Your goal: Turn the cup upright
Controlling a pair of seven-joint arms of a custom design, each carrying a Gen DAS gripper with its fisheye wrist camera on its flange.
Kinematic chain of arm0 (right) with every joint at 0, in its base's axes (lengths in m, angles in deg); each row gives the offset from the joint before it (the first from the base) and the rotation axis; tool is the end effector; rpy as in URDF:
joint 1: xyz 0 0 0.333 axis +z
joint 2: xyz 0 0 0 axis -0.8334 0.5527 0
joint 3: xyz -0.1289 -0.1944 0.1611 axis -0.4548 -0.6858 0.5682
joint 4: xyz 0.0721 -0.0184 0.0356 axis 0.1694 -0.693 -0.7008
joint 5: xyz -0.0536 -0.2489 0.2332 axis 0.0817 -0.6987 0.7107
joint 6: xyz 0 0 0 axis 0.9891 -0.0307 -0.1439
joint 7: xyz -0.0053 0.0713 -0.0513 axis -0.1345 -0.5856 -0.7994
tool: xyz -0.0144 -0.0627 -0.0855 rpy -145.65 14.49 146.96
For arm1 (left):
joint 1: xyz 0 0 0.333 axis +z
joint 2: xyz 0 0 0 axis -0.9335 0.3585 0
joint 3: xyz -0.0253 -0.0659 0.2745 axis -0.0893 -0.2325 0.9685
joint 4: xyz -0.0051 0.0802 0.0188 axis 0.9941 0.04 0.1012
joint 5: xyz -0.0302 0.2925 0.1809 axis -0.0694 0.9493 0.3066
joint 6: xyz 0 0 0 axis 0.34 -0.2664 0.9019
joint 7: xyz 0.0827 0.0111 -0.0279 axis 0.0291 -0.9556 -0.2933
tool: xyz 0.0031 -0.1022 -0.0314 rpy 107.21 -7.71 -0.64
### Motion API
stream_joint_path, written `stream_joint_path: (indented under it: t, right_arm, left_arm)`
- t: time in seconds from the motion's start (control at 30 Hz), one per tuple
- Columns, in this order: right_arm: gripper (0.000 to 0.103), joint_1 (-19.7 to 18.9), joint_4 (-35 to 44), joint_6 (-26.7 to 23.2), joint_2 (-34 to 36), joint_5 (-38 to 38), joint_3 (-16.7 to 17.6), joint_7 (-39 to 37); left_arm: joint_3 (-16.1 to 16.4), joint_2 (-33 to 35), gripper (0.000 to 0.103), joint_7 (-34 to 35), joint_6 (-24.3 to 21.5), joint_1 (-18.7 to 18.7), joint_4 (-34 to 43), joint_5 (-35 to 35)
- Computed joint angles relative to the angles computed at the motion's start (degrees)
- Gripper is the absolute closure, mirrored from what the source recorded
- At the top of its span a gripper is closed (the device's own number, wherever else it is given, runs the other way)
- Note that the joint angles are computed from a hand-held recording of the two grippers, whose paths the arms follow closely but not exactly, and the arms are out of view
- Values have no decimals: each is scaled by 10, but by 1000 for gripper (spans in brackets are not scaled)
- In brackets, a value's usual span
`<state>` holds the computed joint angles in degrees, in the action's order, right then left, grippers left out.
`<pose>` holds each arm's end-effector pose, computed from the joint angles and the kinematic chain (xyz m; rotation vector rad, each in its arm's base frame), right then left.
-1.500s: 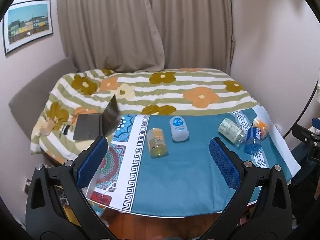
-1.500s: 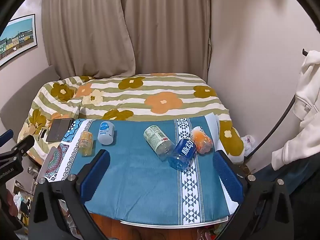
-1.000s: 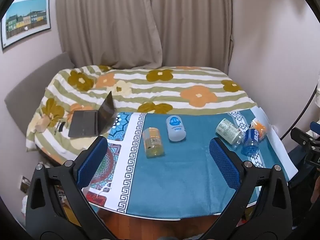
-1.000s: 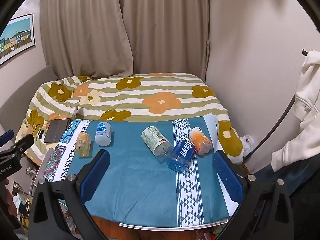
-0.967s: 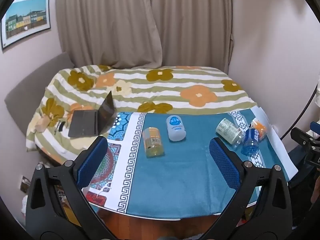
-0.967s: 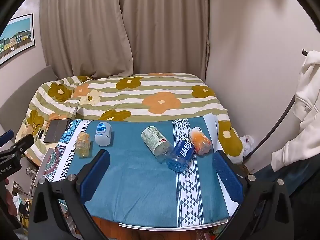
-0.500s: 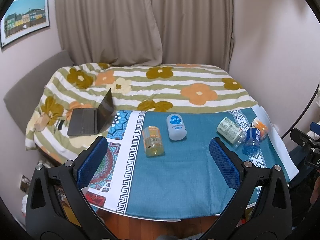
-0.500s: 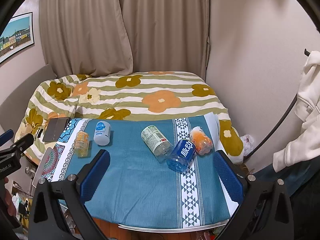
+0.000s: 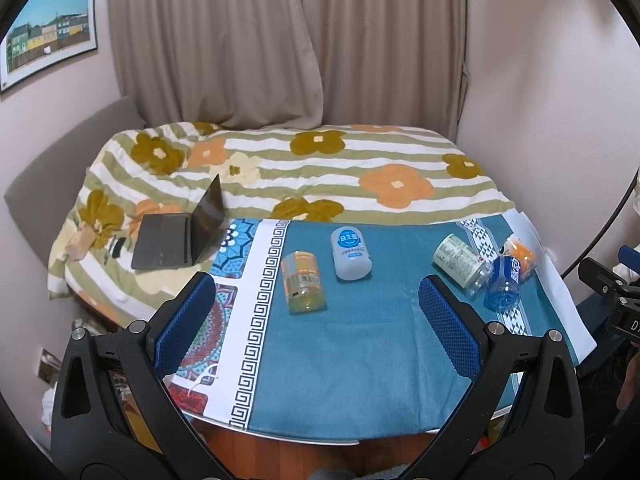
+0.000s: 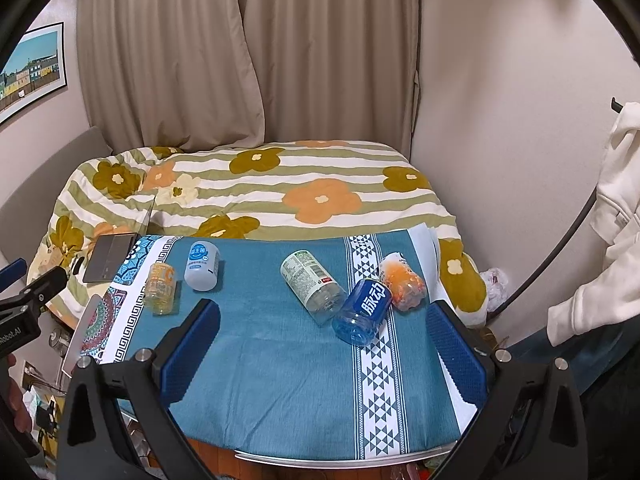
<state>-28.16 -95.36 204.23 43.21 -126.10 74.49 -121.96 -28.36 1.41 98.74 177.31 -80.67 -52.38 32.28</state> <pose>0.3539 0.3102 0.4774 -1.3664 2.0998 -0.9598 0.4636 -0.0911 0.4944 -1.3854 2.0179 -0.9347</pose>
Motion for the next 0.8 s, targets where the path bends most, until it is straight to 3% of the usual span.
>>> stream_joint_path:
  t: [0.8]
  right_arm:
    - [0,2,11,-4,12,-1,-2,-1]
  left_arm:
    - [-3,9,0,-5,-4,2,7,2]
